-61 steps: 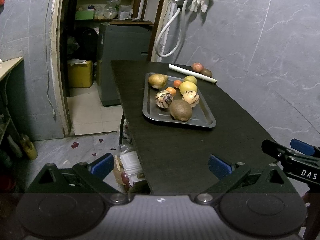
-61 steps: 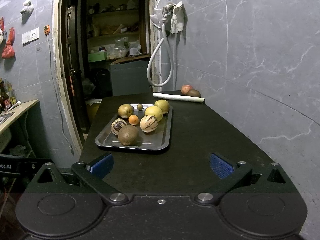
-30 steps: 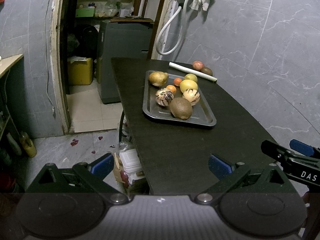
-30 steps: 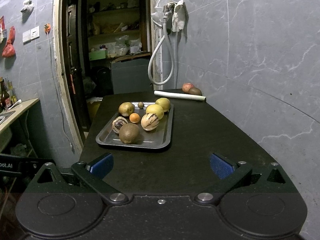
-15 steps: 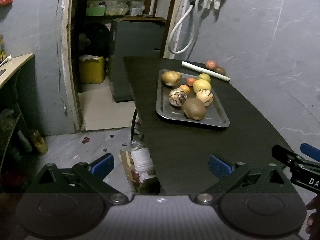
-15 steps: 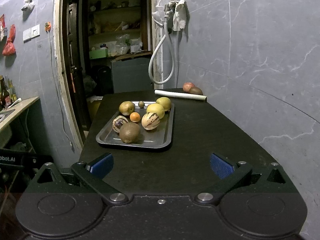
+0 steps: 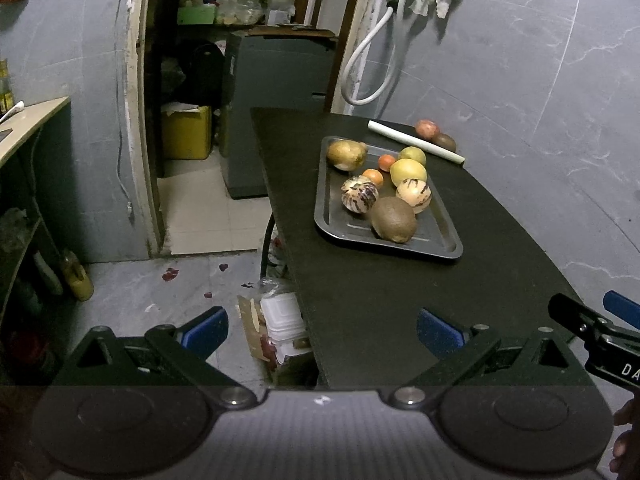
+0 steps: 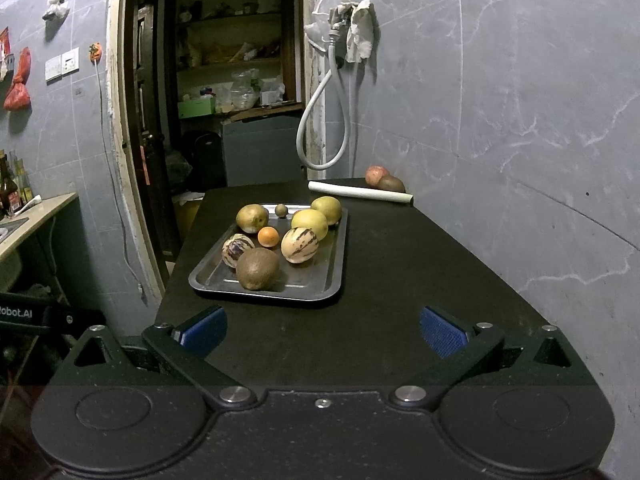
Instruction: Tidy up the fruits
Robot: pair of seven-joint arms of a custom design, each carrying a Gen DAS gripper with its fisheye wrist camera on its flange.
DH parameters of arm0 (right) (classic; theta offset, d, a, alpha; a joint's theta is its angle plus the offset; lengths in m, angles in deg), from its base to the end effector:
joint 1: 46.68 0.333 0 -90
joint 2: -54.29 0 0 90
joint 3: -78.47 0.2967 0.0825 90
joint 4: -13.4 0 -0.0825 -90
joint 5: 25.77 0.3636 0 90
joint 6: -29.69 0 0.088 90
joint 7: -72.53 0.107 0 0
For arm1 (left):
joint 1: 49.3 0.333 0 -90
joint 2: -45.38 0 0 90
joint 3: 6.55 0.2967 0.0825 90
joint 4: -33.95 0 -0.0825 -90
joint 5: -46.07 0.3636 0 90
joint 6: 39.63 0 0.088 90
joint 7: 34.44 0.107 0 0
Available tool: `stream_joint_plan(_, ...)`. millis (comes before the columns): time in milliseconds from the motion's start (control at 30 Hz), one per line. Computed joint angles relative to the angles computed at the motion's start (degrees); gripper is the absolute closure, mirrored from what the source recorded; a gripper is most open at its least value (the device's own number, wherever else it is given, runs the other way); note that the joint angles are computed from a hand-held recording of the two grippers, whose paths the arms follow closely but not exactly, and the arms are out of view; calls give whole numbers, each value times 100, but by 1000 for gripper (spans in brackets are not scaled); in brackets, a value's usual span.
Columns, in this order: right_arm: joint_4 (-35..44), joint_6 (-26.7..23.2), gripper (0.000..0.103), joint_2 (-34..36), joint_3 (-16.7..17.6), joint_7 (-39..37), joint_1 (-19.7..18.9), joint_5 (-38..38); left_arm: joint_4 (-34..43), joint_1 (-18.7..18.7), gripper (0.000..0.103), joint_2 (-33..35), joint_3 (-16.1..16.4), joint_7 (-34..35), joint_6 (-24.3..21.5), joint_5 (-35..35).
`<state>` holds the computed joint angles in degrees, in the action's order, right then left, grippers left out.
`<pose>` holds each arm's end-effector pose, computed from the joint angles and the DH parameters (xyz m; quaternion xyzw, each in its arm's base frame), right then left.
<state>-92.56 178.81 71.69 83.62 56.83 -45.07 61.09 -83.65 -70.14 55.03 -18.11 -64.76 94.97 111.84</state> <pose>0.6299 0.0499 0.3862 -0.7843 0.3538 -0.1939 0.4712 0.4952 -0.2953 0.3706 -0.8387 0.3681 -0.2583 0.3073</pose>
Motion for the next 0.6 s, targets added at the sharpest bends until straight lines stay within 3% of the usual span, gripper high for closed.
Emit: stream_joint_plan(600, 166, -35, 1, 124, 31, 118, -17, -219, 28, 8, 1, 34, 23, 68, 35, -34)
